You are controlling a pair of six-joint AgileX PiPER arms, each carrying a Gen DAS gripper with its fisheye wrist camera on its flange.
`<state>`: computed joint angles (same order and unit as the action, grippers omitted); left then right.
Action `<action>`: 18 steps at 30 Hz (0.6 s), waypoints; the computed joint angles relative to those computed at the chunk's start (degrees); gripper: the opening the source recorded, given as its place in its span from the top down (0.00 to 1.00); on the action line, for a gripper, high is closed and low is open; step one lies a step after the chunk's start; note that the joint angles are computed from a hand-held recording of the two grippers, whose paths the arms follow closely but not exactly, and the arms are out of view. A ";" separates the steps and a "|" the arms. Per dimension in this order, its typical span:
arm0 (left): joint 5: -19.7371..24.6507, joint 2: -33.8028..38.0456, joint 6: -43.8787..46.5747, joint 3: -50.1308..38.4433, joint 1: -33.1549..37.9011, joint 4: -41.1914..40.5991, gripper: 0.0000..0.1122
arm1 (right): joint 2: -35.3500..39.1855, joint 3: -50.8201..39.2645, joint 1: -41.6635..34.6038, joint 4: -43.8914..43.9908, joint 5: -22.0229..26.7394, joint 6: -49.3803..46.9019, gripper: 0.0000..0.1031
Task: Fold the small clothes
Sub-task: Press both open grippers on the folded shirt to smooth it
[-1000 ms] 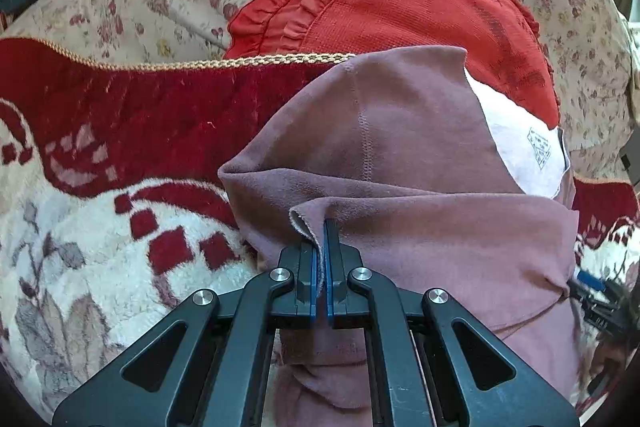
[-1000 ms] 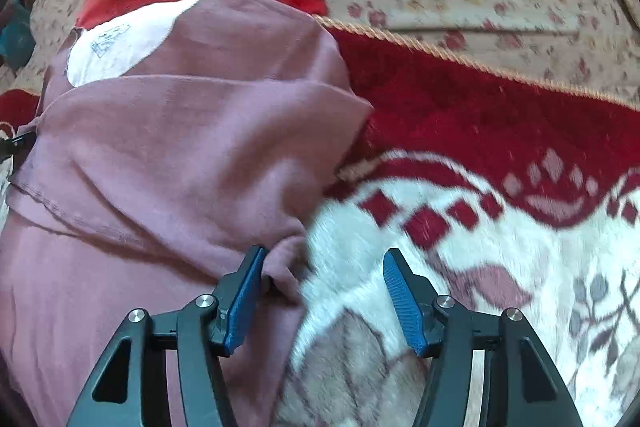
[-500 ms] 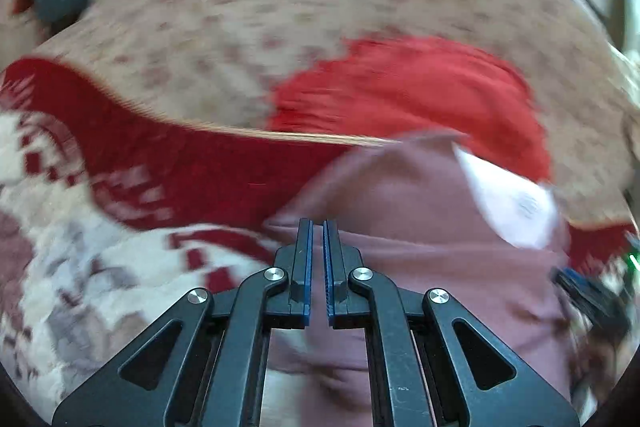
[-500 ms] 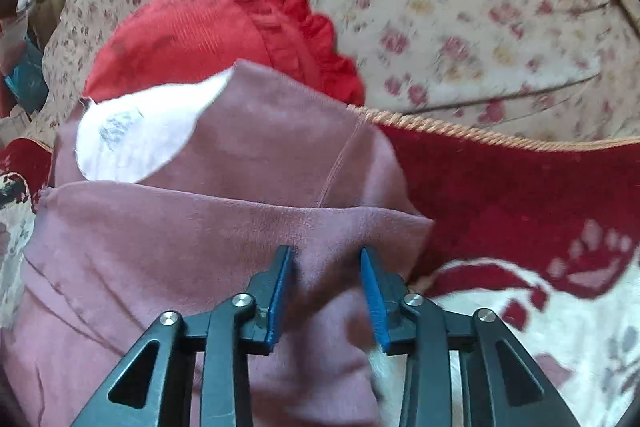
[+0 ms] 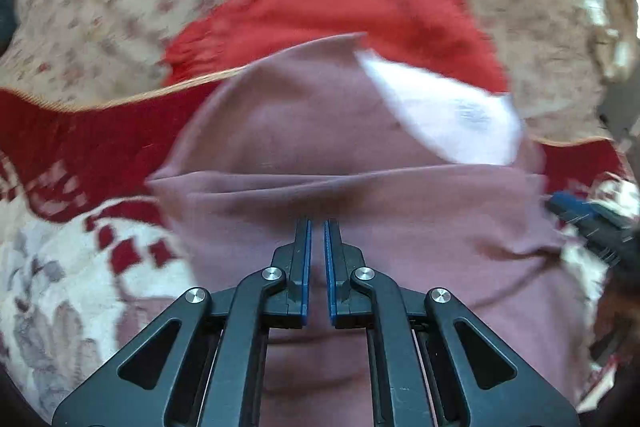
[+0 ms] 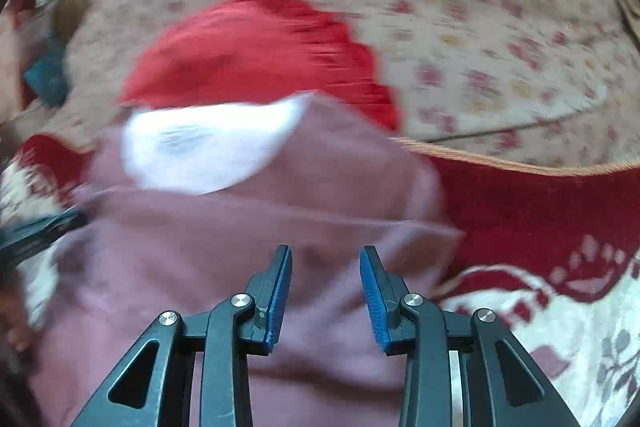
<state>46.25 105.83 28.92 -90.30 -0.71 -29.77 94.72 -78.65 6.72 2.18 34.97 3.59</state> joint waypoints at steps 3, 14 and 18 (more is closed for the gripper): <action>2.88 -0.01 4.01 1.20 -1.84 -2.88 0.97 | 1.57 -1.47 8.05 -12.89 5.22 9.66 0.68; 3.81 4.26 -1.06 0.38 -1.83 -1.65 0.95 | 3.56 3.76 14.07 -28.94 6.31 29.86 0.37; 4.69 3.40 -0.78 1.60 -0.80 -3.81 0.94 | 2.97 4.40 13.77 -30.32 6.47 32.48 0.30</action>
